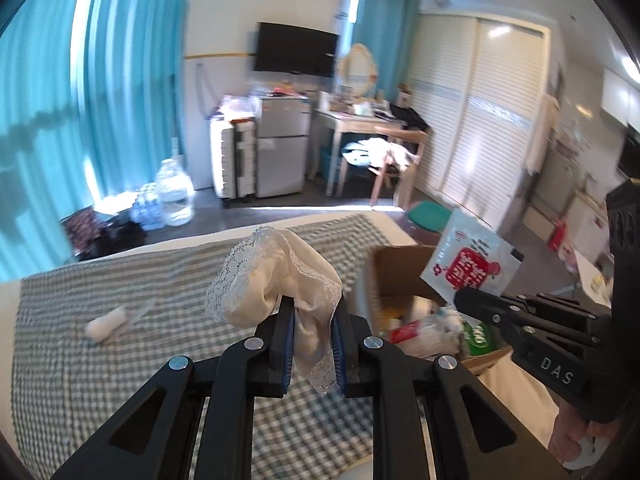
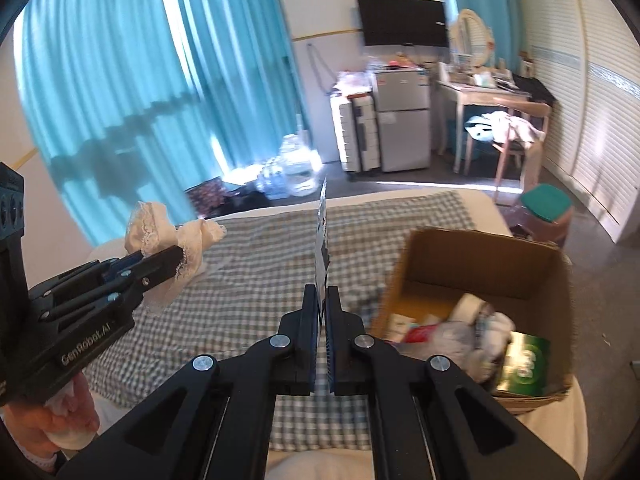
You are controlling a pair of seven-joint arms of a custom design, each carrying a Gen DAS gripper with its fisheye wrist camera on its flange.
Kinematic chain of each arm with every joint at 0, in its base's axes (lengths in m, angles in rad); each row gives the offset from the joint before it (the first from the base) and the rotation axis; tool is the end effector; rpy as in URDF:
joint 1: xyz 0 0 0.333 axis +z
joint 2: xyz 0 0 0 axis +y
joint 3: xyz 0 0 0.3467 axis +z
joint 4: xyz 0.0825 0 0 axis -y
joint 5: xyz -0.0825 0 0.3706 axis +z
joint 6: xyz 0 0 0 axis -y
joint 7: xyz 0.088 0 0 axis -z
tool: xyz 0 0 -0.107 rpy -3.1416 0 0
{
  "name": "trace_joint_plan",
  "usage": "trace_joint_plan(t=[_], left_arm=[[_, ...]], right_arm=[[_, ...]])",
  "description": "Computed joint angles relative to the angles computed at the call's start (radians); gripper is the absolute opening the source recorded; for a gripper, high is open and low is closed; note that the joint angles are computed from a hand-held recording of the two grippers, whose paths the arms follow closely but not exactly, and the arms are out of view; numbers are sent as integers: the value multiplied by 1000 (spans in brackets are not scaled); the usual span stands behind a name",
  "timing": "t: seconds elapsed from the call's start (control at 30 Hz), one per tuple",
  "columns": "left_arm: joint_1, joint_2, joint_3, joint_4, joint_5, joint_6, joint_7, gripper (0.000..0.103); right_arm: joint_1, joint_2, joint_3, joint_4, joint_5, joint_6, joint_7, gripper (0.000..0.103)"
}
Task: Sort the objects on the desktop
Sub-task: 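Carry the snack packet and lace cloth over the box with both tools, then open both tools to drop the packet and cloth into the box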
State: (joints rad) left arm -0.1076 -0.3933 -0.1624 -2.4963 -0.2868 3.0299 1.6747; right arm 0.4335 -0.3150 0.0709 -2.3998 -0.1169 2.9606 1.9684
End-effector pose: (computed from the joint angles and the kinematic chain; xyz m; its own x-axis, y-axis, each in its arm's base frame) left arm 0.4296 -0.1063 0.5702 -0.1721 -0.9798 0.1015 -0.6089 0.0248 -0.7928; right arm 0.4084 0.2386 0.5759 0.2930 -0.9390 -0.1802 -0.6612 -0.0628 -0.7476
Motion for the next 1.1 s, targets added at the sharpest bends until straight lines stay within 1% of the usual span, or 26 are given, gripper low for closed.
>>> trace_joint_plan(t=[0.03, 0.1, 0.13, 0.2, 0.3, 0.33, 0.37, 0.4, 0.47, 0.5, 0.53, 0.57, 0.6, 0.67, 0.73, 0.77, 0.8, 0.83, 0.87, 0.9, 0.93, 0.97, 1.0, 1.03, 1.07, 1.1], left_arm=[[-7, 22, -16, 12, 1, 8, -7, 16], [-20, 69, -46, 42, 10, 17, -21, 16], [-27, 97, -60, 59, 16, 26, -28, 16], [-65, 145, -51, 89, 11, 35, -11, 16], [-70, 230, -90, 143, 56, 38, -29, 16], [-77, 260, -96, 163, 66, 34, -35, 16], [-94, 279, -86, 171, 55, 34, -20, 16], [-98, 310, -90, 193, 66, 27, -27, 16], [-109, 360, -86, 231, 82, 15, -30, 16], [-107, 388, -86, 247, 139, 13, -75, 16], [-111, 410, -80, 260, 180, 8, -106, 16], [-120, 430, -68, 275, 249, -1, -169, 16], [-130, 443, -56, 284, 295, -9, -212, 16], [-161, 478, -19, 316, 426, -48, -325, 16], [-168, 494, -18, 324, 427, -58, -328, 16], [-168, 498, -20, 328, 417, -72, -322, 20], [-166, 498, -22, 327, 404, -84, -311, 28], [-164, 496, -25, 324, 388, -89, -297, 33], [-167, 493, -20, 324, 397, -94, -305, 46], [-169, 483, -13, 317, 411, -92, -316, 62], [-174, 467, -2, 301, 449, -79, -349, 69], [-171, 455, 0, 291, 466, -71, -362, 79], [-166, 440, 0, 280, 485, -65, -376, 81], [-160, 424, 2, 269, 515, -60, -400, 82], [-149, 406, -1, 259, 528, -64, -407, 86], [-138, 393, -7, 254, 538, -71, -413, 90]], right_arm=[[-17, -4, -8, -7, -6, 1, 1, 3], [-22, -8, -37, -20, 5, 6, -18, 3], [-35, -8, -48, -26, 5, 10, -23, 3], [-57, -1, -60, -29, 2, 8, -35, 3], [-91, 15, -91, -37, 10, 0, -61, 3], [-95, 21, -103, -36, 21, -2, -73, 3], [-97, 33, -123, -33, 42, -12, -89, 3], [-107, 40, -125, -32, 51, -16, -95, 3], [-155, 61, -113, -28, 41, -27, -75, 3], [-161, 68, -118, -29, 50, -29, -81, 3], [-153, 78, -137, -26, 78, -30, -107, 3], [-146, 94, -154, -20, 112, -37, -132, 3], [-152, 99, -153, -20, 126, -41, -140, 3], [-167, 123, -149, -13, 150, -52, -152, 3], [-168, 135, -147, -13, 184, -53, -181, 3], [-175, 139, -139, -14, 186, -54, -181, 3], [-186, 139, -126, -19, 178, -50, -168, 4], [-182, 139, -127, -20, 195, -50, -177, 10], [-179, 134, -123, -28, 206, -49, -176, 16], [-185, 130, -115, -35, 204, -44, -162, 37], [-205, 125, -98, -39, 175, -39, -125, 54], [-237, 117, -71, -44, 119, -33, -66, 57], [-263, 107, -51, -53, 70, -20, -15, 57], [-258, 97, -54, -55, 63, -15, -3, 57], [-234, 83, -73, -59, 85, -15, -12, 57], [-227, 72, -74, -63, 88, -14, 1, 57]])
